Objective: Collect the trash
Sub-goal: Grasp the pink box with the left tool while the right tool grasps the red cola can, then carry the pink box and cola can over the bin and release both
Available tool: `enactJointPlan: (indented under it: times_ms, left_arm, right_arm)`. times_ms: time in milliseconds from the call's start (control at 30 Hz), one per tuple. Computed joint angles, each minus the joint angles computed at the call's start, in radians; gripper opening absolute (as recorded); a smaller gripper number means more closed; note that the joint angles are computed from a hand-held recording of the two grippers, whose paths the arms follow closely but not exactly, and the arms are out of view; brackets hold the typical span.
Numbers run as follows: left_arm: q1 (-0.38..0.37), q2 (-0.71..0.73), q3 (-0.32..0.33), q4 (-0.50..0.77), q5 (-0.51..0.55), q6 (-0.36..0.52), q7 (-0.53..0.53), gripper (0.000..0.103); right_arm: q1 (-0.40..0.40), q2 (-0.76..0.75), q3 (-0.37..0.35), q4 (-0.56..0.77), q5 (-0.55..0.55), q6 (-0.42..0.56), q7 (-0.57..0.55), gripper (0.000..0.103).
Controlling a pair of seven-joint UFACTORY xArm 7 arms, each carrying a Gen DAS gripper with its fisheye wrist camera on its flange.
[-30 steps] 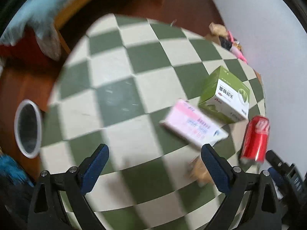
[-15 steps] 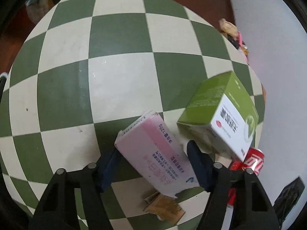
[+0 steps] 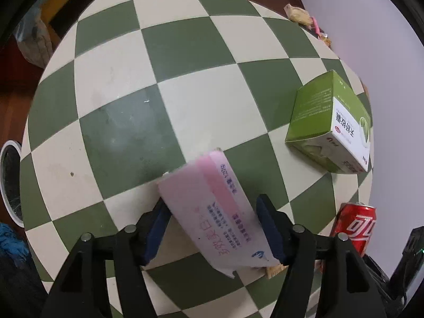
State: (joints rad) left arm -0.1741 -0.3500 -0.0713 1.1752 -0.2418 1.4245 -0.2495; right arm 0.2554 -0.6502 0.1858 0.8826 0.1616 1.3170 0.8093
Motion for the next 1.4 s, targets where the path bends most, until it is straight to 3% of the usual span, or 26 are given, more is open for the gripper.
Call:
enactJointPlan:
  times_ms: [200, 267, 400, 567, 800, 1000, 1200, 1400]
  left_arm:
    - [-0.019, 0.008, -0.062, 0.008, 0.109, -0.007, -0.086, 0.064]
    - [-0.028, 0.007, -0.062, -0.003, 0.114, -0.042, -0.080, 0.055]
    - [-0.044, -0.036, -0.063, -0.029, 0.132, -0.080, -0.058, 0.052]
    - [-0.036, -0.095, -0.039, -0.016, 0.159, -0.118, 0.023, 0.051]
    - [0.002, -0.211, 0.014, 0.012, 0.162, -0.137, 0.148, 0.051]
    - [0.053, -0.263, 0.084, 0.054, 0.127, -0.141, 0.215, 0.051]
    - [0.119, -0.332, 0.174, 0.096, 0.132, -0.115, 0.318, 0.051]
    - [0.211, -0.362, 0.294, 0.119, 0.182, -0.099, 0.462, 0.051]
  right_arm:
    - [-0.006, 0.054, 0.001, 0.022, -0.007, 0.000, 0.014, 0.073]
    - [-0.008, 0.080, 0.019, 0.044, -0.039, 0.016, 0.023, 0.072]
    - [0.001, 0.086, 0.031, 0.049, -0.064, 0.010, 0.036, 0.069]
    - [0.012, 0.034, 0.052, 0.043, -0.087, -0.002, 0.068, 0.069]
    - [0.028, 0.015, 0.110, 0.142, -0.115, -0.004, 0.129, 0.068]
    - [0.047, 0.085, 0.187, 0.327, -0.155, 0.008, 0.181, 0.068]
    - [0.077, 0.250, 0.304, 0.566, -0.246, 0.006, 0.271, 0.068]
    - [0.168, 0.593, 0.483, 0.889, -0.475, 0.007, 0.413, 0.068]
